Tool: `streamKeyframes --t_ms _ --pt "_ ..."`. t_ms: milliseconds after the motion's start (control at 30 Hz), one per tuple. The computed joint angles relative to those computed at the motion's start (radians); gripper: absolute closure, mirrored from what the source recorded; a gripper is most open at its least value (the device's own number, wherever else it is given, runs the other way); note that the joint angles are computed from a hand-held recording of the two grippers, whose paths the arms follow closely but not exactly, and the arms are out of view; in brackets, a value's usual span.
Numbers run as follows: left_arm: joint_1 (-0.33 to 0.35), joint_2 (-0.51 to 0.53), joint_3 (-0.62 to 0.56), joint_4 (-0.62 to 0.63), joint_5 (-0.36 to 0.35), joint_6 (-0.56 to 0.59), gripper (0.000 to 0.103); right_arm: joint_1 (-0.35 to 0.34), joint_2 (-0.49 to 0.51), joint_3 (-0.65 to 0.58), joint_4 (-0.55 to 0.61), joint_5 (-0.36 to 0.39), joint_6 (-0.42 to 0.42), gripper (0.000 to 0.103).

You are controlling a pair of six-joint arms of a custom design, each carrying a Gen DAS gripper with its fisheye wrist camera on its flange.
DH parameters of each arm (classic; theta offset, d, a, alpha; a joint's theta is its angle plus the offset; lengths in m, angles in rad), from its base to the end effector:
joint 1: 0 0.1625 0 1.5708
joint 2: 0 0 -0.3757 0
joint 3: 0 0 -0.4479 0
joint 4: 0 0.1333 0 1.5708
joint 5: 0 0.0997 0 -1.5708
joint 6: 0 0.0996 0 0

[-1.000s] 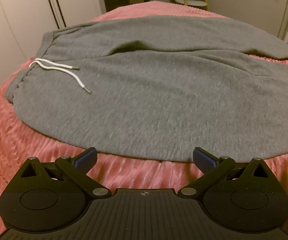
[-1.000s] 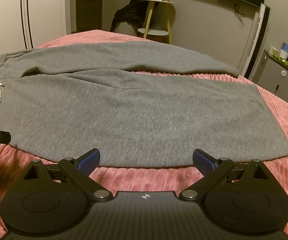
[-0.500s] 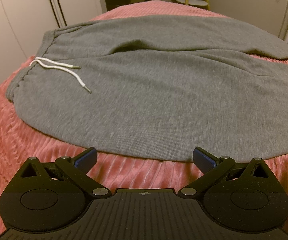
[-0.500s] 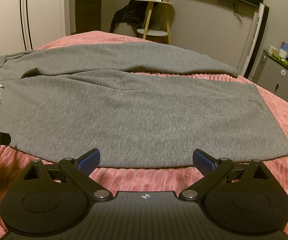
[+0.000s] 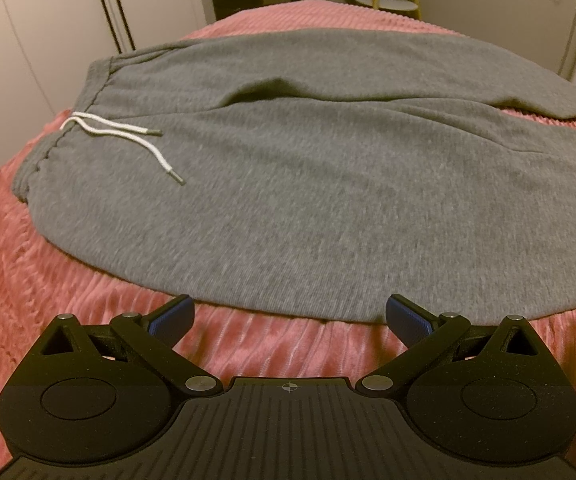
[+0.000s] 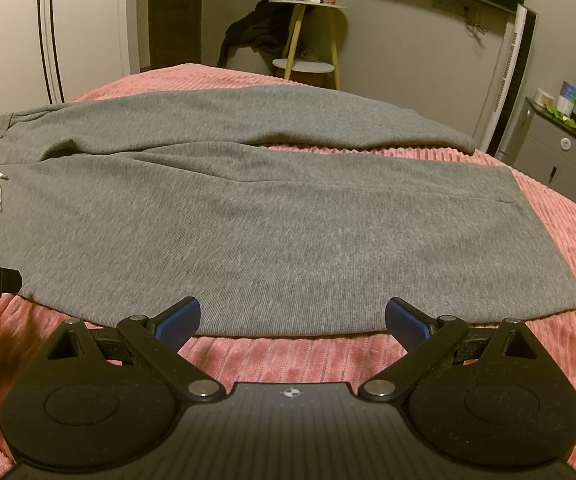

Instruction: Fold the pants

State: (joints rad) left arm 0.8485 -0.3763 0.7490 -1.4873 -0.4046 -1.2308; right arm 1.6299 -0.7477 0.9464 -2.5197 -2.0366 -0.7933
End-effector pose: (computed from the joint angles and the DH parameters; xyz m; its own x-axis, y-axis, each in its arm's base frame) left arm -0.3858 -0.7780 0.0583 -0.5687 -0.4469 -0.6905 0.1719 0.7564 -0.6311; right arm 0.1385 -0.8415 0.3324 -0.6076 -0.3430 0.7164 -0.6788 0.6925 -0.2441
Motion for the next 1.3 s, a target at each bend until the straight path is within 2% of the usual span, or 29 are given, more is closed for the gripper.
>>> streamKeyframes --t_ms 1300 --pt "0.0 -0.003 0.0 0.011 -0.009 -0.012 0.0 0.0 0.011 -0.018 0.018 -0.005 0.029 0.004"
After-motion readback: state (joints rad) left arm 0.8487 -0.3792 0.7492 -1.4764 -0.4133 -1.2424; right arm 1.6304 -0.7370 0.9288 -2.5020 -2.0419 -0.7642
